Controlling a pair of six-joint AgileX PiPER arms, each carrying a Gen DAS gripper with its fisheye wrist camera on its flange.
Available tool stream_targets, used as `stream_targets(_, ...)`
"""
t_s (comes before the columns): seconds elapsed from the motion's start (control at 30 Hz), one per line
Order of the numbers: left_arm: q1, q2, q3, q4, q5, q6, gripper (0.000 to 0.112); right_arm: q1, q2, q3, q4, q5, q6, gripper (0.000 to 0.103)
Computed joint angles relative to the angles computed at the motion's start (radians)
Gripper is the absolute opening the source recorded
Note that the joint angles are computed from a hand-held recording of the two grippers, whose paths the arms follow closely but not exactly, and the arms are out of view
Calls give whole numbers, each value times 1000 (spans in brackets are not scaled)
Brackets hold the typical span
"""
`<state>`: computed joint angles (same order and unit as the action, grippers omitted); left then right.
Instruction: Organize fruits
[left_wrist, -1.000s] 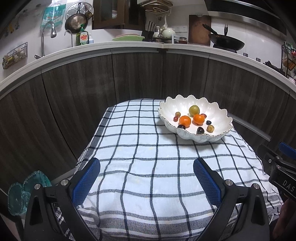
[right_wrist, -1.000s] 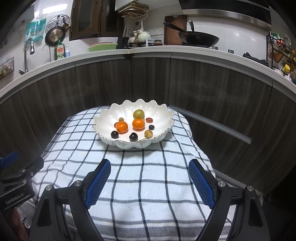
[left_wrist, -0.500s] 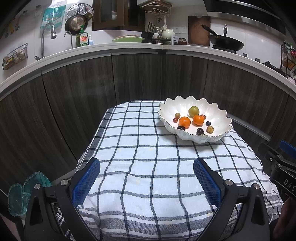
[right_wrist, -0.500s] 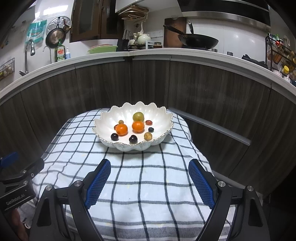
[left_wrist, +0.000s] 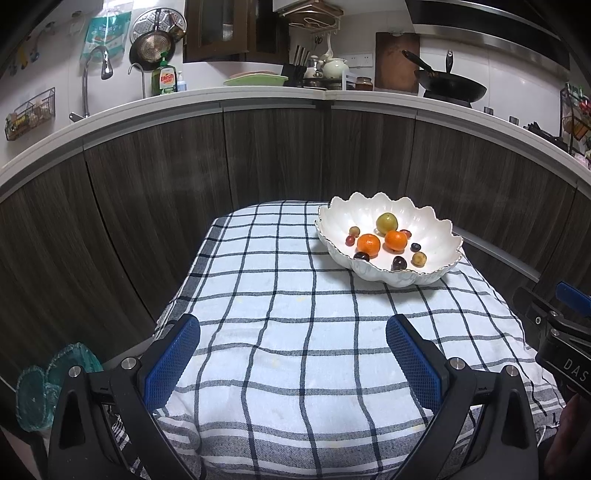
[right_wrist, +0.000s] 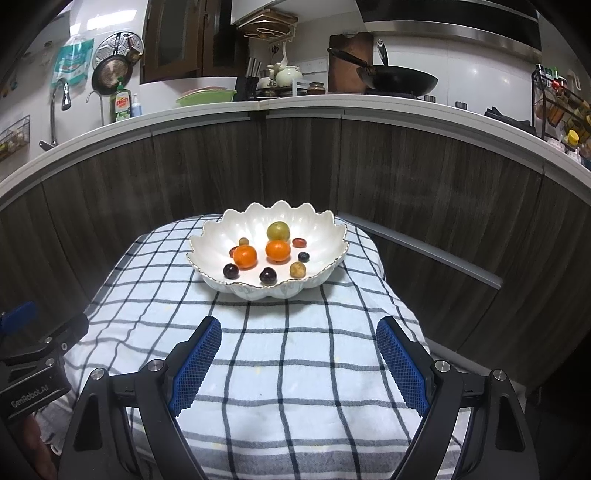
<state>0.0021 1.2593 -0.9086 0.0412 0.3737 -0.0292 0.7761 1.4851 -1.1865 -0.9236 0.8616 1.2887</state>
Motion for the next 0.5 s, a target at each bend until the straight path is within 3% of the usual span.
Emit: stream_targets(0.5, -7, 0, -3, 21, 2, -18, 103, -5, 0, 2, 4, -7, -3, 87)
